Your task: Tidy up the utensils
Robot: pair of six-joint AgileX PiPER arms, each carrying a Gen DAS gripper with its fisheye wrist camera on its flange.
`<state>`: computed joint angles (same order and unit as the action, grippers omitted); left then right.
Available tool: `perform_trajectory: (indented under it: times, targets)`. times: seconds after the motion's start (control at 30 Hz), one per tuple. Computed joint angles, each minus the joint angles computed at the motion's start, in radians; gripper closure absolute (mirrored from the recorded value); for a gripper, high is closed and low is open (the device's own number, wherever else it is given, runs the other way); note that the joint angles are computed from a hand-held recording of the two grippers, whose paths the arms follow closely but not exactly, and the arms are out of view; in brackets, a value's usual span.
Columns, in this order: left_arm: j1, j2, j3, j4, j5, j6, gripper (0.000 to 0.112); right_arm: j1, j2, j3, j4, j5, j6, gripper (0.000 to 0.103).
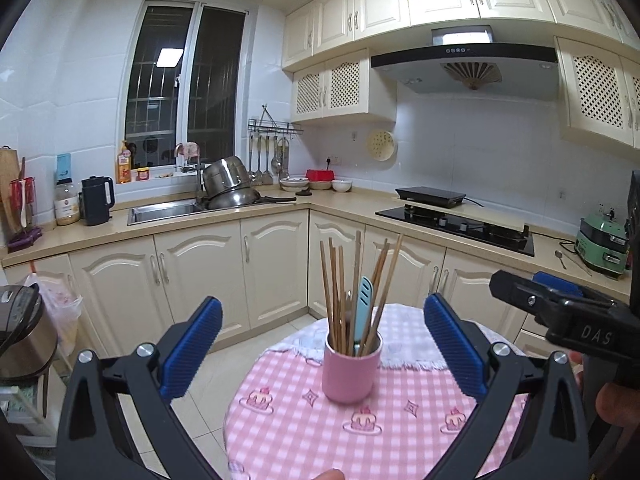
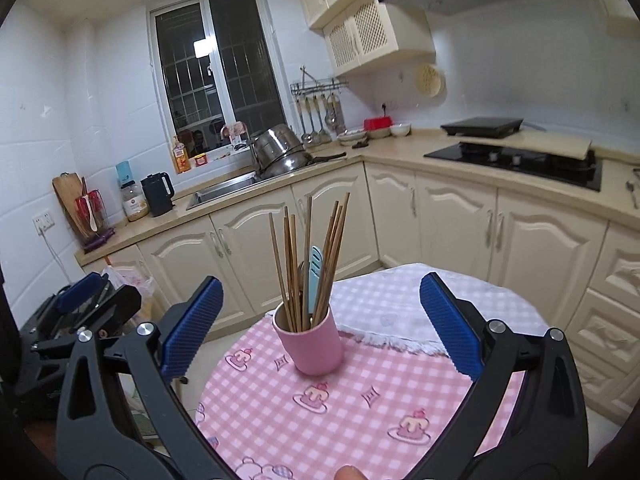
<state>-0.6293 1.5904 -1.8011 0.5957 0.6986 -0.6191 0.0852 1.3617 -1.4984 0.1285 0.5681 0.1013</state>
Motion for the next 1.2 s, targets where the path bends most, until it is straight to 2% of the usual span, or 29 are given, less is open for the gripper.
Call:
perform_trajectory:
  times: [0.1, 0.3, 0.53, 0.9, 1.2]
  targets:
    - [-0.04, -0.066, 0.073, 0.064, 0.019, -0.068, 0.014, 0.04, -0.063, 0.064, -0.123, -0.017, 0.101, 0.006]
    - [-0.134, -0.164, 0.171, 0.176, 0.089, -0.186, 0.014, 0.155, -0.155, 0.136, -0.434, 0.018, 0.355, 0.006]
    - [-0.185, -0.217, 0.212, 0.213, 0.132, -0.226, 0.014, 0.267, -0.228, 0.219, -0.714, 0.06, 0.616, 0.006]
    - [-0.197, -0.248, 0.256, 0.201, 0.174, -0.241, 0.014, 0.405, -0.265, 0.252, -0.928, 0.162, 0.812, 0.006]
    - [-0.193, -0.274, 0.296, 0.222, 0.182, -0.27, 0.014, 0.474, -0.263, 0.249, -0.998, 0.211, 0.866, 0.006]
